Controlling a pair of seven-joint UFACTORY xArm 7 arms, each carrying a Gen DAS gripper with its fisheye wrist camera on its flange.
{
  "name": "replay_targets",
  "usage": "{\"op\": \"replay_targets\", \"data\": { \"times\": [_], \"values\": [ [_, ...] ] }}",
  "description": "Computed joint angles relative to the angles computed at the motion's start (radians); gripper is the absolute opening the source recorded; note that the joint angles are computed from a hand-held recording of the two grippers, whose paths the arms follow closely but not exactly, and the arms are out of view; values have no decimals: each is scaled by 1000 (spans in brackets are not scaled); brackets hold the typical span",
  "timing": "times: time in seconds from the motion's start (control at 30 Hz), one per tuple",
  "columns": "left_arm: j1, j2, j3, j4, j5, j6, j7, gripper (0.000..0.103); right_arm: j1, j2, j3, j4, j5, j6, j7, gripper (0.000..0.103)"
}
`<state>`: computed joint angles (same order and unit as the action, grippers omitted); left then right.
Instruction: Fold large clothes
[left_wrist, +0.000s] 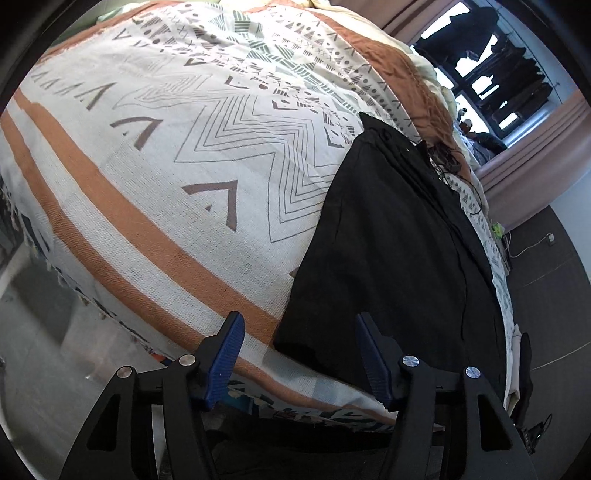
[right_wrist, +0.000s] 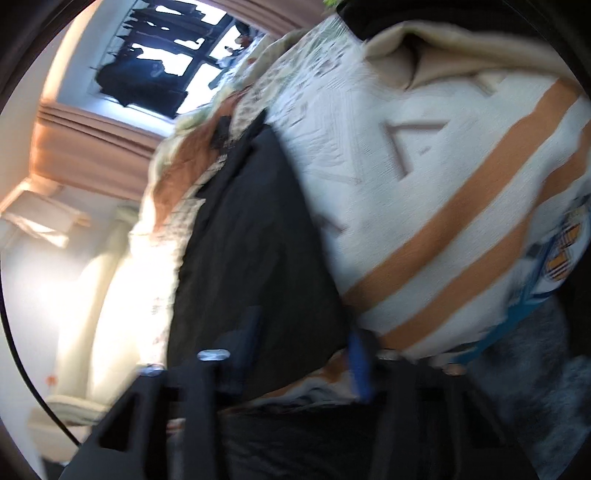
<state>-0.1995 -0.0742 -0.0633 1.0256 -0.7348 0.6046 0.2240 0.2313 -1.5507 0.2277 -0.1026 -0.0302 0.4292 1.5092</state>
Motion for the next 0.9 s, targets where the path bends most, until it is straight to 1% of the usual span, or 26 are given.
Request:
{"op": "replay_targets", "data": {
  "times": [0.1,0.13,0.17,0.23,0.27,0.3,0.33,0.37,0.4,0.43,0.53,0.6,0.63,0.67,0.73,0.77,0.8,0.83,0.87,0.9],
  "values": [
    [-1,14,2,17,-36,20,24,63,-17,48,21,-4,-6,-105,15,35],
    [0,19,6,25,-73,39,42,63,-24,56,34,-13,-8,-152,29,35],
    [3,22,11,30,-131,64,80,63,-29,56,36,-22,-11,-187,35,35],
    [10,22,18,36,-258,111,163,63,-39,45,43,-29,-19,-216,43,35],
    [13,19,19,36,-308,123,202,63,-43,47,49,-24,-25,-205,47,35],
    [14,19,16,39,-331,129,227,63,-49,51,45,-17,-30,-192,41,35],
    [14,22,9,44,-311,115,223,63,-56,58,46,-10,-33,-176,40,35],
    [11,27,-2,50,-261,93,193,63,-58,62,52,-8,-33,-159,50,35],
    [9,38,-10,58,-203,73,159,63,-57,53,44,-12,-34,-148,47,35],
    [8,46,-14,64,-178,69,138,63,-58,63,45,-18,-33,-161,55,35],
    [11,65,-17,72,-210,69,151,61,-71,100,20,-24,-35,-207,36,35],
    [10,74,-23,78,-201,57,157,57,-94,161,13,-19,-35,-270,23,35],
    [9,81,-26,83,-194,53,158,53,-119,232,10,-4,-37,-329,9,35],
    [9,88,-29,89,-190,51,160,49,-135,277,10,5,-34,-360,0,35],
    [6,107,-37,106,-175,44,156,45,-163,370,4,18,-21,-446,-16,35],
    [5,118,-42,115,-169,39,155,42,-190,439,16,29,-14,-517,-18,35],
    [6,128,-46,124,-171,38,158,40,-208,474,29,39,-7,-547,-24,35],
    [7,140,-50,133,-176,41,163,36,-219,490,42,44,2,-560,-28,35],
    [8,151,-54,143,-178,44,164,28,-240,514,60,52,13,-584,-26,35],
    [10,161,-57,152,-170,47,156,23,-247,515,68,52,25,-591,-26,32]
  ]
}}
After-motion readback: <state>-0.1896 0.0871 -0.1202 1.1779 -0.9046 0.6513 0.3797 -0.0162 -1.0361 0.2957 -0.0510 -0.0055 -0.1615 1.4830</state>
